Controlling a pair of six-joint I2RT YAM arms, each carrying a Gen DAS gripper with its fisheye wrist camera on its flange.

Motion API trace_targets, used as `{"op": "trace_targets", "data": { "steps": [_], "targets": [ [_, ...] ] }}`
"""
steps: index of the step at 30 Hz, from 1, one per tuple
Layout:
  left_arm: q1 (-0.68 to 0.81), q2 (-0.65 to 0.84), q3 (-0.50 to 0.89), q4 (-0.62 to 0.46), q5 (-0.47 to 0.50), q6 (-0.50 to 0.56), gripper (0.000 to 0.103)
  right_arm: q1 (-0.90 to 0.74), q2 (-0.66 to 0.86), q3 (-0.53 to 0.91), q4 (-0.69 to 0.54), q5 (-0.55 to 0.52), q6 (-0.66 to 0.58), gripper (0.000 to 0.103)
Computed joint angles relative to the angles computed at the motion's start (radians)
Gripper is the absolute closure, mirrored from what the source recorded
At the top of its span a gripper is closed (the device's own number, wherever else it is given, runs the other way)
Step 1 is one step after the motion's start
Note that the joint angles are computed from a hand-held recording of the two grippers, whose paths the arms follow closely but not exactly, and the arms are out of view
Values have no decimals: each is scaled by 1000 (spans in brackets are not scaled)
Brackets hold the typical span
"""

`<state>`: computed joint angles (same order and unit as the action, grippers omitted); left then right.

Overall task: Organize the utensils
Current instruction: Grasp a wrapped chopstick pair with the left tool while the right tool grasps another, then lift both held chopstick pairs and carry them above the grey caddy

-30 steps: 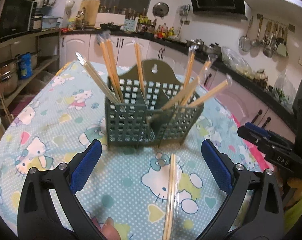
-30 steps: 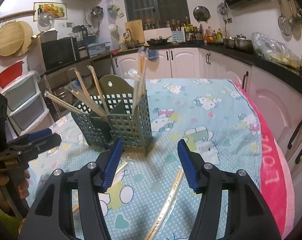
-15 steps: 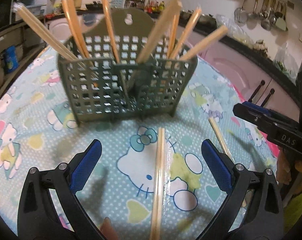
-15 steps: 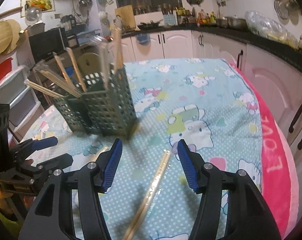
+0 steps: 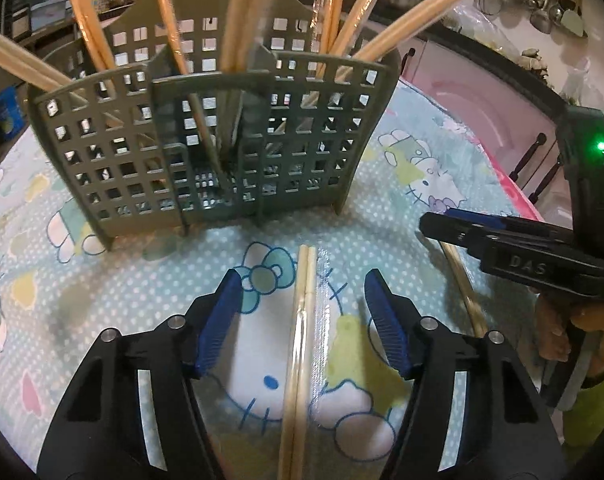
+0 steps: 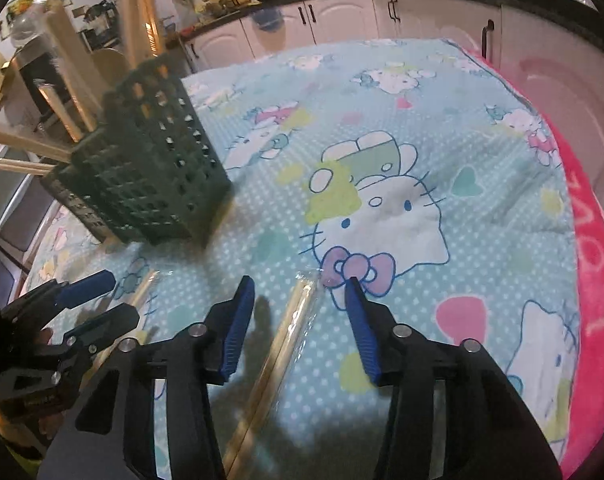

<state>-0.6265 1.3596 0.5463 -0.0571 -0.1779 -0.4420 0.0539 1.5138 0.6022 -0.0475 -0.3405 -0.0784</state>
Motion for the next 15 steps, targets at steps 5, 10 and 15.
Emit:
{"op": "trace_targets", "data": {
  "steps": [5,10,15],
  "targets": [
    [-25,89,52,2,-37,-6,50,15,21,16,11,42,-19,87],
    [-46,164,109,-16,-94,-22,61,-7,-7,15,-4,-19,-34,91],
    [-59,204,159,-52,-148,-23,92,-15,-103,9,-55,-79,-38,92]
  ]
}}
